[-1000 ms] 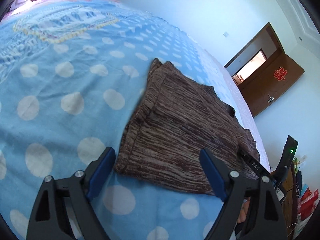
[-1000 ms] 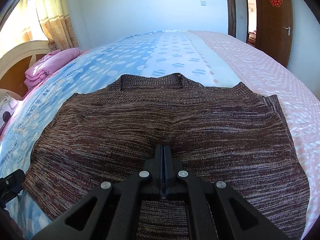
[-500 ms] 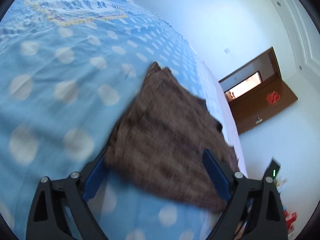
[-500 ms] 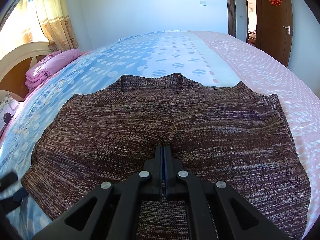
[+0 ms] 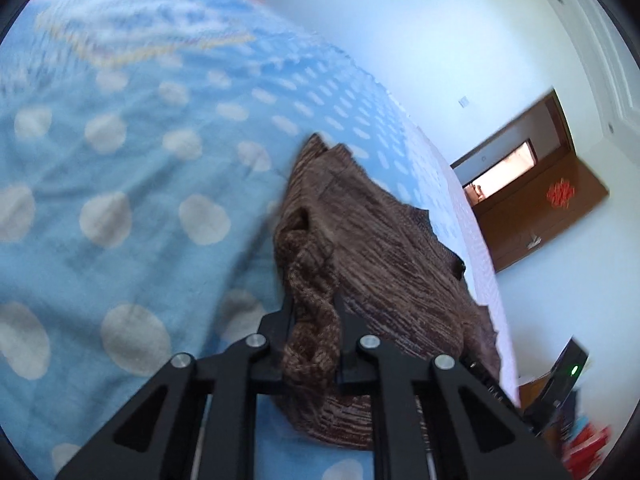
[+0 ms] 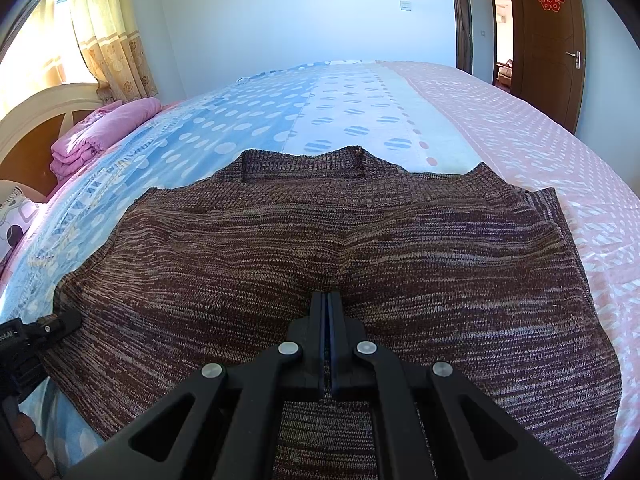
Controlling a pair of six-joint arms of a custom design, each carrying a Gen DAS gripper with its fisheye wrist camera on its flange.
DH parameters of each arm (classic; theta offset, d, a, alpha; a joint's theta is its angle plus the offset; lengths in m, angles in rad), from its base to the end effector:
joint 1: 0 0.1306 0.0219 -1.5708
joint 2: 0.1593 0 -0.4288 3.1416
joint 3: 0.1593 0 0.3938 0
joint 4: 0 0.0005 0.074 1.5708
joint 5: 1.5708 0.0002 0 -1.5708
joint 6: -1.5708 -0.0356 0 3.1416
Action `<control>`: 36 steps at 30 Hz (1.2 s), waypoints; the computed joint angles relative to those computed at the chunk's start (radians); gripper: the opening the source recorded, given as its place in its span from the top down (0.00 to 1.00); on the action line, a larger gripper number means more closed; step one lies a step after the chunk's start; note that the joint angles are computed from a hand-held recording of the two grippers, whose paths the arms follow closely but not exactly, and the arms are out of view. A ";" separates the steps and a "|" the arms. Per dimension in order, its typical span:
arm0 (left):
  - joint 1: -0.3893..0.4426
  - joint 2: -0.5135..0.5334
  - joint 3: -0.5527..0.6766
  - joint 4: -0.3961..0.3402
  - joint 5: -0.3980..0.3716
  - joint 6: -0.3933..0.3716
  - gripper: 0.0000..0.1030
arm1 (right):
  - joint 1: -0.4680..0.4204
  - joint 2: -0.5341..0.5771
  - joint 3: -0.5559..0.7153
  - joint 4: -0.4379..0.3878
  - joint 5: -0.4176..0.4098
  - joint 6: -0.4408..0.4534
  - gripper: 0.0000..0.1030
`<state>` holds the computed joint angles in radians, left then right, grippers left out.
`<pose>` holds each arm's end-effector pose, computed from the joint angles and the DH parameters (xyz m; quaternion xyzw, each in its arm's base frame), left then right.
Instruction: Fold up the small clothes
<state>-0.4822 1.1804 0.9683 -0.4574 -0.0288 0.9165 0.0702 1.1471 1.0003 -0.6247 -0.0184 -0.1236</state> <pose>0.3497 -0.1825 0.3969 -0.2000 0.8776 -0.2704 0.3416 0.3769 0.0267 0.4103 0.0210 0.9209 0.0461 0.3864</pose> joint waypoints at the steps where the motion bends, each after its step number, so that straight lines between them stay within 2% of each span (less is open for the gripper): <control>1: -0.011 -0.003 0.002 0.000 -0.022 -0.019 0.87 | 0.001 0.002 0.004 -0.007 0.001 0.000 0.99; 4: -0.042 -0.018 -0.006 0.017 -0.085 -0.063 0.89 | 0.019 0.002 0.046 -0.053 0.004 0.004 0.99; 6: -0.057 -0.025 -0.014 0.032 -0.116 -0.072 0.90 | 0.038 -0.001 0.090 -0.072 -0.075 0.015 0.98; 8: -0.064 -0.033 -0.022 0.054 -0.136 -0.082 0.90 | 0.079 0.037 0.174 -0.139 -0.164 0.041 0.94; 9: -0.067 -0.035 -0.024 0.062 -0.145 -0.090 0.90 | 0.093 0.055 0.203 -0.164 -0.190 0.049 0.82; 10: -0.072 -0.037 -0.026 0.070 -0.155 -0.098 0.90 | 0.113 0.087 0.244 -0.200 -0.230 0.056 0.64; 12: -0.084 -0.040 -0.030 0.084 -0.174 -0.115 0.91 | 0.146 0.153 0.314 -0.255 -0.302 0.047 0.47; 15: -0.094 -0.044 -0.034 0.105 -0.193 -0.138 0.91 | 0.200 0.262 0.407 -0.337 -0.364 0.043 0.47; 19: -0.088 -0.047 -0.045 0.122 -0.174 -0.126 0.91 | 0.282 0.367 0.512 -0.427 -0.299 0.105 0.47; 23: -0.083 -0.047 -0.051 0.135 -0.157 -0.120 0.91 | 0.326 0.461 0.595 -0.523 -0.261 0.160 0.47; 26: -0.080 -0.046 -0.053 0.136 -0.149 -0.109 0.91 | 0.356 0.496 0.605 -0.525 -0.181 0.220 0.47; 28: -0.075 -0.046 -0.056 0.138 -0.140 -0.097 0.91 | 0.364 0.501 0.608 -0.509 -0.166 0.251 0.43; 30: -0.070 -0.043 -0.056 0.139 -0.133 -0.096 0.91 | 0.366 0.503 0.610 -0.511 -0.151 0.276 0.45; 32: -0.072 -0.039 -0.051 0.134 -0.135 -0.105 0.91 | 0.371 0.489 0.590 -0.489 -0.078 0.306 0.70; 33: -0.070 -0.036 -0.048 0.134 -0.131 -0.111 0.91 | 0.360 0.485 0.587 -0.488 -0.080 0.300 0.86; 34: -0.069 -0.036 -0.048 0.135 -0.130 -0.113 0.91 | 0.336 0.485 0.590 -0.498 -0.136 0.263 0.91; 36: -0.072 -0.033 -0.043 0.131 -0.131 -0.121 0.91 | 0.296 0.477 0.583 -0.493 -0.218 0.201 0.92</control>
<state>-0.5542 1.1472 0.9250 -0.3260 -0.1600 0.7954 0.3667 1.6241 1.5837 -1.1172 -0.2367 0.0772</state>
